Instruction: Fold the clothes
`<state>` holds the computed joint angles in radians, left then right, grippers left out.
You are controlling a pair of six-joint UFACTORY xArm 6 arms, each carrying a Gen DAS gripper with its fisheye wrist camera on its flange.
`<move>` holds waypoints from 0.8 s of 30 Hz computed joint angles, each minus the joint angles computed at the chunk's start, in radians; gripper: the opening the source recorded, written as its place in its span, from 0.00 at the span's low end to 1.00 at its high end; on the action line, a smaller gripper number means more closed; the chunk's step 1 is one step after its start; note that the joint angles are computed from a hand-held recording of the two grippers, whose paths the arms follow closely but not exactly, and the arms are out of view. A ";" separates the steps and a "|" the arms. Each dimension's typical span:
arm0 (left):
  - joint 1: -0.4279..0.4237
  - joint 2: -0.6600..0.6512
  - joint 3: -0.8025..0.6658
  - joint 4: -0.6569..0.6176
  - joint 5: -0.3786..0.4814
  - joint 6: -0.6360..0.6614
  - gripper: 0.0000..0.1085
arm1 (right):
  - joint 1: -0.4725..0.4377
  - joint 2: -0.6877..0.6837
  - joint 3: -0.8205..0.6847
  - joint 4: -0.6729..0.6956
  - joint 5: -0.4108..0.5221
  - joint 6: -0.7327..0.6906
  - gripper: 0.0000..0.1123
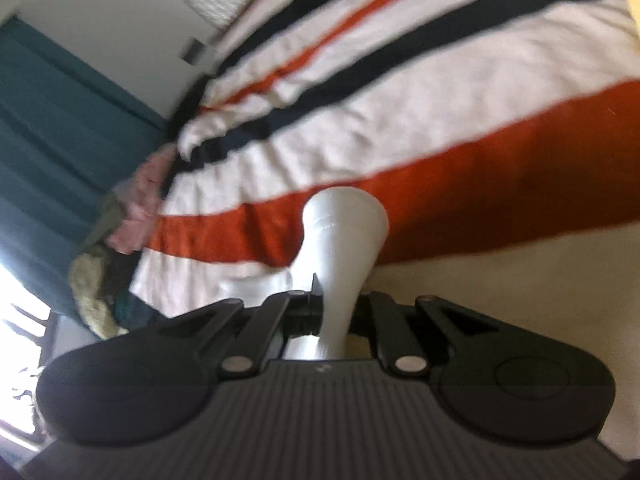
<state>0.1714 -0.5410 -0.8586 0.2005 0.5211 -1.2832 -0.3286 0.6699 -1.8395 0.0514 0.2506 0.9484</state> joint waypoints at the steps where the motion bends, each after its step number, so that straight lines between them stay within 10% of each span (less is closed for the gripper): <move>1: 0.000 -0.007 0.015 -0.017 0.019 0.016 0.21 | -0.002 0.005 -0.011 -0.012 0.036 0.008 0.05; 6: 0.014 -0.006 0.041 -0.064 0.024 0.064 0.21 | -0.004 0.012 -0.032 -0.097 0.100 0.050 0.05; 16: 0.053 0.034 -0.030 -0.225 -0.117 0.153 0.19 | -0.029 -0.010 0.001 -0.290 -0.119 0.290 0.05; 24: 0.073 0.008 0.031 -0.306 -0.048 0.287 0.19 | -0.022 0.058 -0.135 -0.357 0.112 0.274 0.05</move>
<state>0.2445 -0.5326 -0.8275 -0.1058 0.4729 -0.9962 -0.3504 0.7280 -1.9745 -0.3052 0.3631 1.2225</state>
